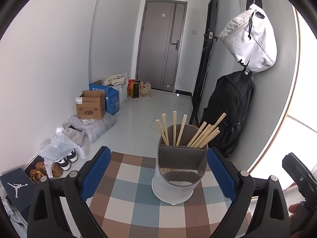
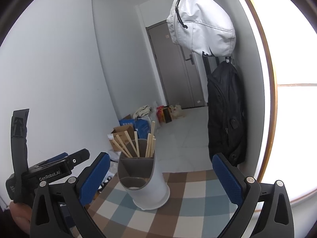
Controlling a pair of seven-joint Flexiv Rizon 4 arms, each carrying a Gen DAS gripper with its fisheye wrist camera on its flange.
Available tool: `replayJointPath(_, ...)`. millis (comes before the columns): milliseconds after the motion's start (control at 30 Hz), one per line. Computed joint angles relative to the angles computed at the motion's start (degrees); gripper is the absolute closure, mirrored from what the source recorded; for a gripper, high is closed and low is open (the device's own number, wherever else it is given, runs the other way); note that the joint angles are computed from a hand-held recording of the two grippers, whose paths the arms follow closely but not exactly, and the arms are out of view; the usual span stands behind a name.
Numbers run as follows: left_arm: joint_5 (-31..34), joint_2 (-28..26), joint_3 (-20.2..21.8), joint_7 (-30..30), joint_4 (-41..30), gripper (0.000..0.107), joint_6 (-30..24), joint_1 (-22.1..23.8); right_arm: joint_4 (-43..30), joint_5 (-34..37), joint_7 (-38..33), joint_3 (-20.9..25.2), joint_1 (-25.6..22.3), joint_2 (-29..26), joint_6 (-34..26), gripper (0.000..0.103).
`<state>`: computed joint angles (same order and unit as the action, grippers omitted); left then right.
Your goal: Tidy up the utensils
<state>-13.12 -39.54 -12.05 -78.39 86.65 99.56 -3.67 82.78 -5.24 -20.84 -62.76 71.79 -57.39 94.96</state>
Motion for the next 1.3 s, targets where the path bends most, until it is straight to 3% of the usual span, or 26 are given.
replayJointPath(233,0.5,-0.1,-1.1,0.7,0.0,0.012,-0.3,0.6,-0.2,-0.4,-0.2,0.3,-0.3,0.1,-0.3,0.0)
replayJointPath(467,0.4,-0.2,0.9,0.6,-0.3,0.012,0.3,-0.7,-0.6,-1.0,-0.1,0.7,-0.7,0.2,-0.5,0.0)
replayJointPath(1300,0.2,-0.2,1.4,0.6,-0.5,0.012,-0.3,-1.2,-0.3,-2.0,-0.6,1.5,-0.9,0.8,-0.7,0.0)
